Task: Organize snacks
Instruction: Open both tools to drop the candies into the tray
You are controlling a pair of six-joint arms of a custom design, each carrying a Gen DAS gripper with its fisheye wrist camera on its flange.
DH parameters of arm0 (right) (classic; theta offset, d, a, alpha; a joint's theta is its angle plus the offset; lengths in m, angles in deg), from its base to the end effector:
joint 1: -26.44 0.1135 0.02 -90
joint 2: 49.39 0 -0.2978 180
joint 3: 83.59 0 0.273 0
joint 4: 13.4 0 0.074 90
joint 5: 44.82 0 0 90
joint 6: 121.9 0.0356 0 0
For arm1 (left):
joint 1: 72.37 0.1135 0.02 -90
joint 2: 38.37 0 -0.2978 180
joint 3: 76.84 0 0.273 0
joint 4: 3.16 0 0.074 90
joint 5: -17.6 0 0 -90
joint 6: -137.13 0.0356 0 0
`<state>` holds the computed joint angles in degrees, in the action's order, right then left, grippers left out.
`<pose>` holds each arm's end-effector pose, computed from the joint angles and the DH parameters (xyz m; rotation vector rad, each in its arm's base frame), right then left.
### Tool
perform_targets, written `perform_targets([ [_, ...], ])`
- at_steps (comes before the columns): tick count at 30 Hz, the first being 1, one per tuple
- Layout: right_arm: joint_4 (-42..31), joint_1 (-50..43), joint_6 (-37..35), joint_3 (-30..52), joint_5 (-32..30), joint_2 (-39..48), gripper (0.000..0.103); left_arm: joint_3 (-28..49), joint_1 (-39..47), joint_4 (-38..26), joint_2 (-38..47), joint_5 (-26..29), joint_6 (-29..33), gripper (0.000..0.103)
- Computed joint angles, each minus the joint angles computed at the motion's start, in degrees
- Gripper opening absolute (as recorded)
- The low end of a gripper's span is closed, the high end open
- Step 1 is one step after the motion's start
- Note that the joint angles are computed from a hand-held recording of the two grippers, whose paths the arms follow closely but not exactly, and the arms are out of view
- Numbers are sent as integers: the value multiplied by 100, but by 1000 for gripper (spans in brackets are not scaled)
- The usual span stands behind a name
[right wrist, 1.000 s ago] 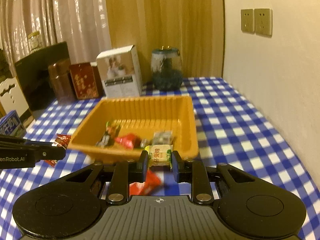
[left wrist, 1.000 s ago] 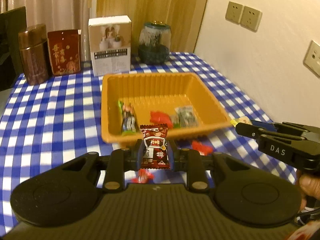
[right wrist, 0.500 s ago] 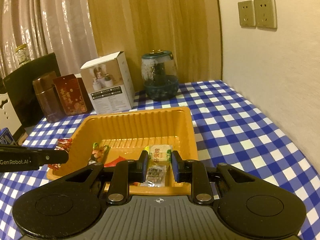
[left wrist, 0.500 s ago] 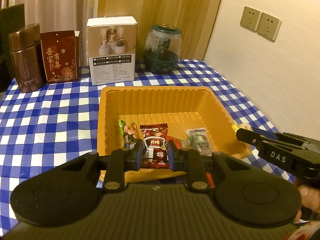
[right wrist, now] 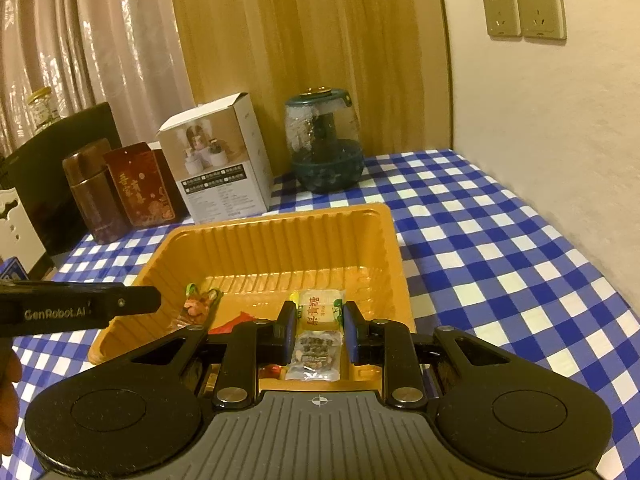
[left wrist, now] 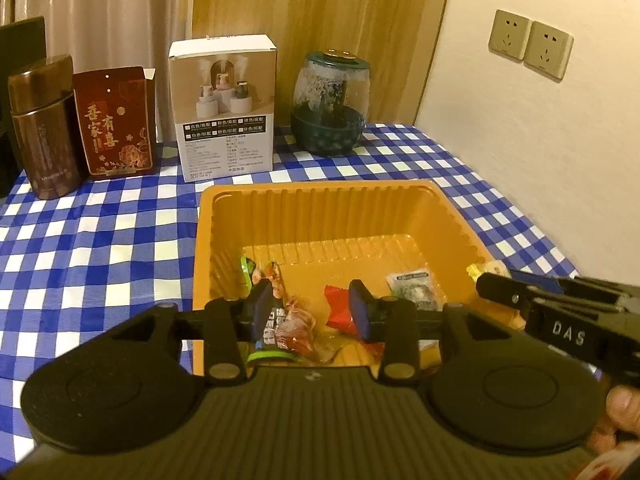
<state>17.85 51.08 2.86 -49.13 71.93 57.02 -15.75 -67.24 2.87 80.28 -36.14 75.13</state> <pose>0.2511 0.0976 0.0706 0.4292 2.1503 0.0454 0.3735 0.0124 0.0640 0.7096 2.1899 -0.4903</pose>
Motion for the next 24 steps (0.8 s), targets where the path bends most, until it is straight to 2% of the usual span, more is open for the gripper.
perform_targets([
  [18,436,-3,-167,127,-73,252,25,-247,402,-23,-78,216,191,37],
  [20,694,-63,-221,104,-191,372,37,-254,408,-26,-84,221,175,37],
  [21,877,-100,-148,61,-253,444,57,-260,409,-23,-93,223,162,37],
  [22,1080,-125,-44,-11,-261,498,66,-269,421,-22,-96,229,166,37],
  [24,1224,-196,28,-106,-312,476,66,-298,449,-13,-103,241,192,37],
])
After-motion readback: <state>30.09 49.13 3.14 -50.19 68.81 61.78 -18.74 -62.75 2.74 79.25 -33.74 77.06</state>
